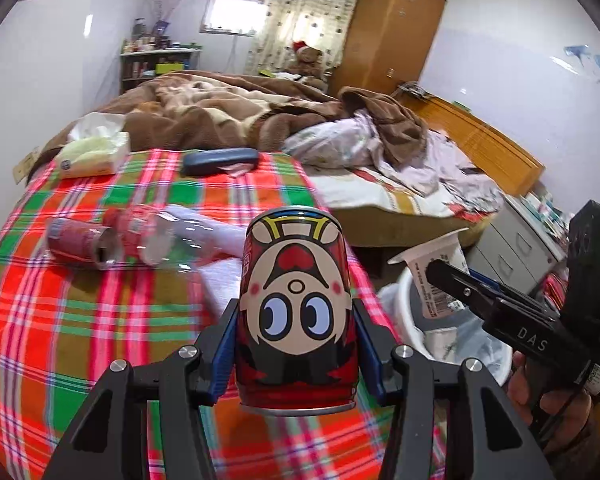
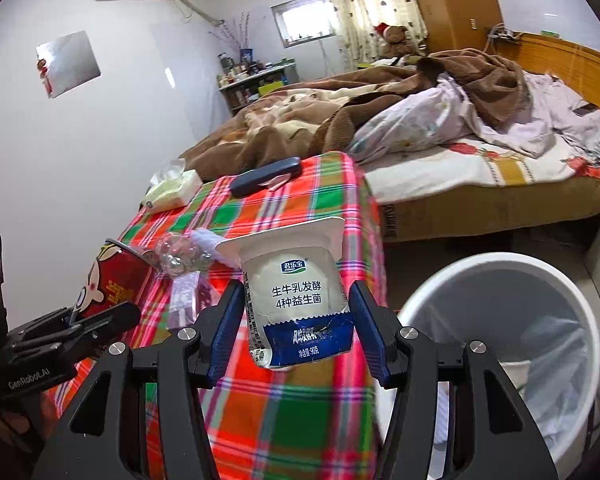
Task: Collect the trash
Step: 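Carry the cartoon can and yogurt cup over the white bin and open both tools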
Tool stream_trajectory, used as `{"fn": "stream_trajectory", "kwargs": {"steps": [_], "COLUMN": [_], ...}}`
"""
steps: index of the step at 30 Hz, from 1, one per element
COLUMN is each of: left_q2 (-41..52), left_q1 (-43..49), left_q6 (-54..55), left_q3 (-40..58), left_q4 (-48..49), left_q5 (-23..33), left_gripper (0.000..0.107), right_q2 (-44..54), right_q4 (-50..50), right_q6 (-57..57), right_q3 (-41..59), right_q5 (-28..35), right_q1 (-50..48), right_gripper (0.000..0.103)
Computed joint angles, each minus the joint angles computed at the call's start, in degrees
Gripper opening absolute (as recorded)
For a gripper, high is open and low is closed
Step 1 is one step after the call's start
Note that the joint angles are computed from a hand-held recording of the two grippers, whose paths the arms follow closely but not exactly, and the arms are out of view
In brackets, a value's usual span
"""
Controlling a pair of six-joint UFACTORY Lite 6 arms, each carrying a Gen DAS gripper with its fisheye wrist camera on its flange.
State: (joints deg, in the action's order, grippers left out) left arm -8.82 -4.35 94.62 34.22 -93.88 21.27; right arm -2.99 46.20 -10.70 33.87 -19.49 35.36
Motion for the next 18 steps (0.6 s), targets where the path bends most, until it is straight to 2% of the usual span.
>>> {"fn": "stream_trajectory", "kwargs": {"steps": [5,9,14,18], "left_q2": [-0.08,1.16,5.43,9.96], "left_q1": [-8.93,-17.27,-25.58,-32.01], "left_q6": [1.86,7.15,15.88,30.26], "left_q3": [-0.3,0.75,4.0,7.35], "left_q4": [-5.17,-13.3,-24.38,-40.28], "left_q5": [-3.69,-7.47,-10.69,-12.87], "left_gripper": [0.053,0.053,0.053,0.053], "right_q2": [-6.34,-12.29,-17.46,-20.47], "right_q4": [2.27,4.72,10.53,12.52], "right_q6": [-1.27,-2.83,-8.26,-11.02], "right_q3": [-5.93,-11.46,-16.66,-19.7], "right_q5": [-0.16,-0.14,0.12,1.02], "right_q1": [-2.1,-4.62,-7.7,-10.8], "right_gripper": [0.055,0.055,0.056,0.056]}}
